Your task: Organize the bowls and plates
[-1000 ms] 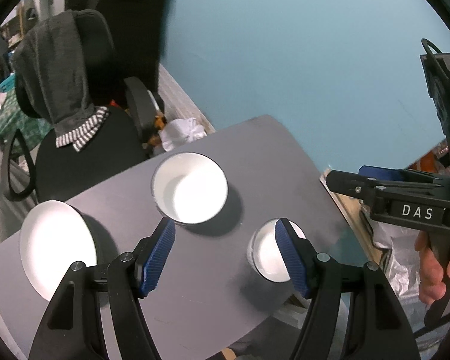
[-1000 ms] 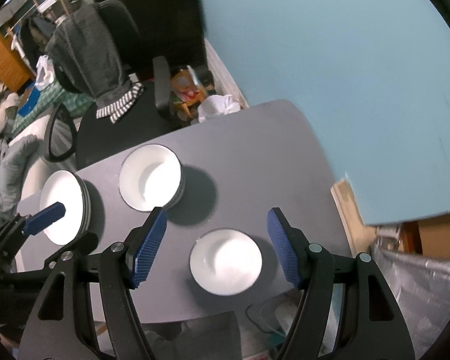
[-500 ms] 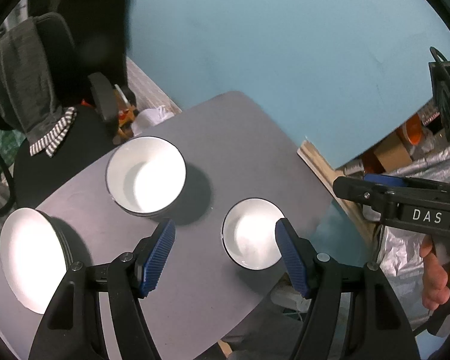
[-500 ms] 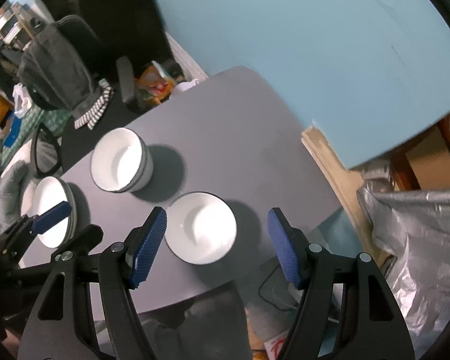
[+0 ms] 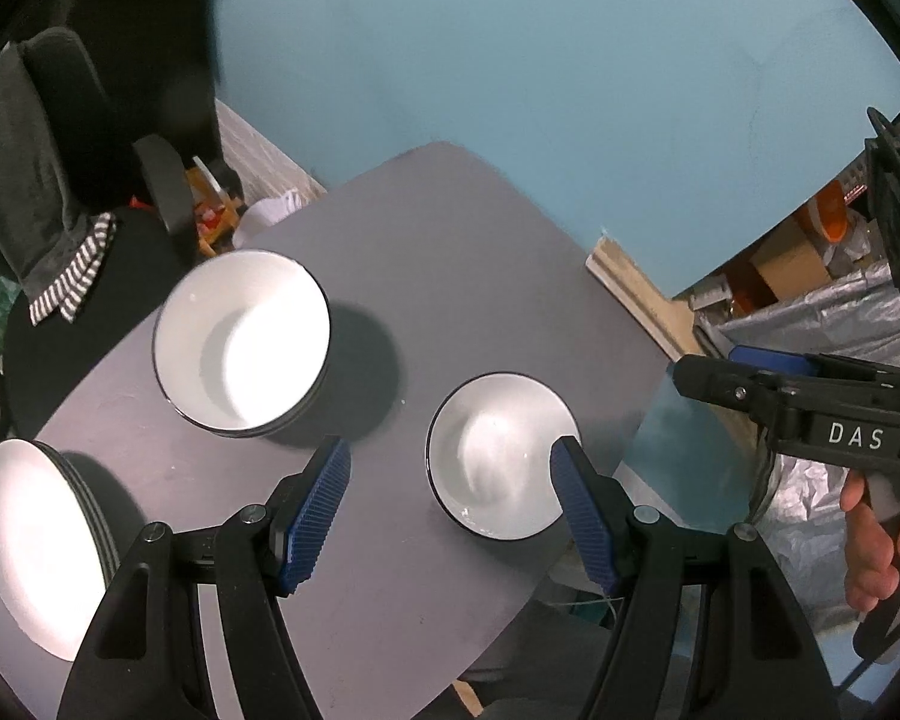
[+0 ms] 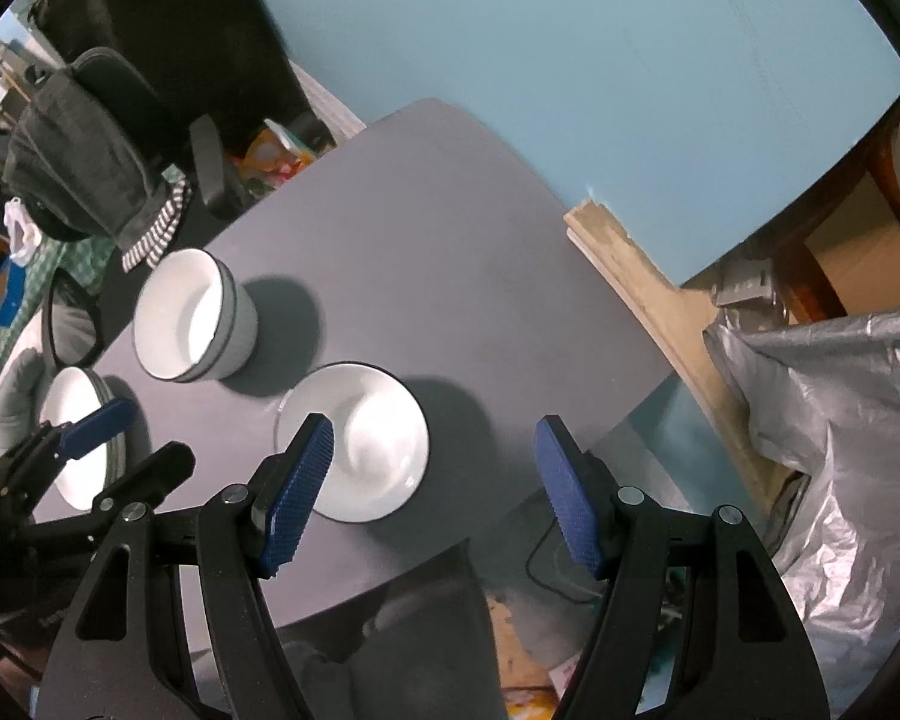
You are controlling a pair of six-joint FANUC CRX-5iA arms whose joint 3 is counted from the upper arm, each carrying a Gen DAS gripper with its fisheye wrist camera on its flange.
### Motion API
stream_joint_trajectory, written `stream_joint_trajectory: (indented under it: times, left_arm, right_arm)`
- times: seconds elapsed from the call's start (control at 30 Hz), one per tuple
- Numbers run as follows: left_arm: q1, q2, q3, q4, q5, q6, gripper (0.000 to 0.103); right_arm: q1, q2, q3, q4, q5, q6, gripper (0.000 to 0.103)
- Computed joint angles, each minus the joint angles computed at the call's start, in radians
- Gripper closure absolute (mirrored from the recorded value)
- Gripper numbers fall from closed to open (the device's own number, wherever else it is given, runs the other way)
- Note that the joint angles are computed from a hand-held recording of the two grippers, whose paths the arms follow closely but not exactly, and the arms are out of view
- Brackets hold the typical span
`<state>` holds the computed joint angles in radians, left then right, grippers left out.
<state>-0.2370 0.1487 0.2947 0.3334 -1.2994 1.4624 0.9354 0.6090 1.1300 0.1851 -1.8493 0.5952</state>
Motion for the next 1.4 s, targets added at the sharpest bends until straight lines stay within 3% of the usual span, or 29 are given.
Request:
stream_joint_trajectory:
  times: [0.27, 0.53, 0.97, 1.1, 1.23, 1.4]
  left_arm:
    - [-0.026, 0.047, -0.006, -0.019, -0.009, 0.02, 0.033]
    - [-0.047, 0.08, -0.017, -0.047, -0.009, 0.053, 0.033]
    - [-0.054, 0.127, -0.03, -0.061, -0.017, 0.14, 0.033]
    - [-0.058, 0.144, -0.025, -0.059, -0.029, 0.147, 0.033]
    - [-0.057, 0.152, -0.023, -0.058, -0.031, 0.154, 0.045]
    - [-0.044, 0.167, -0.014, -0.047, -0.052, 0.176, 0.059]
  right_arm:
    - [-0.02, -0.109, -0.261, -0.037, 0.145, 0.004, 0.034]
    - [-0.047, -0.157, -0.425, -0.111, 0.268, 0.014, 0.034]
    - [-0.084, -0.145, -0.466, -0.199, 0.335, 0.042, 0.035]
    - [-0.097, -0.129, -0.453, -0.238, 0.323, 0.075, 0.049]
    - [-0.105, -0.12, -0.441, -0.265, 0.312, 0.094, 0.062]
    - [-0.109, -0.112, -0.427, -0.289, 0.305, 0.12, 0.07]
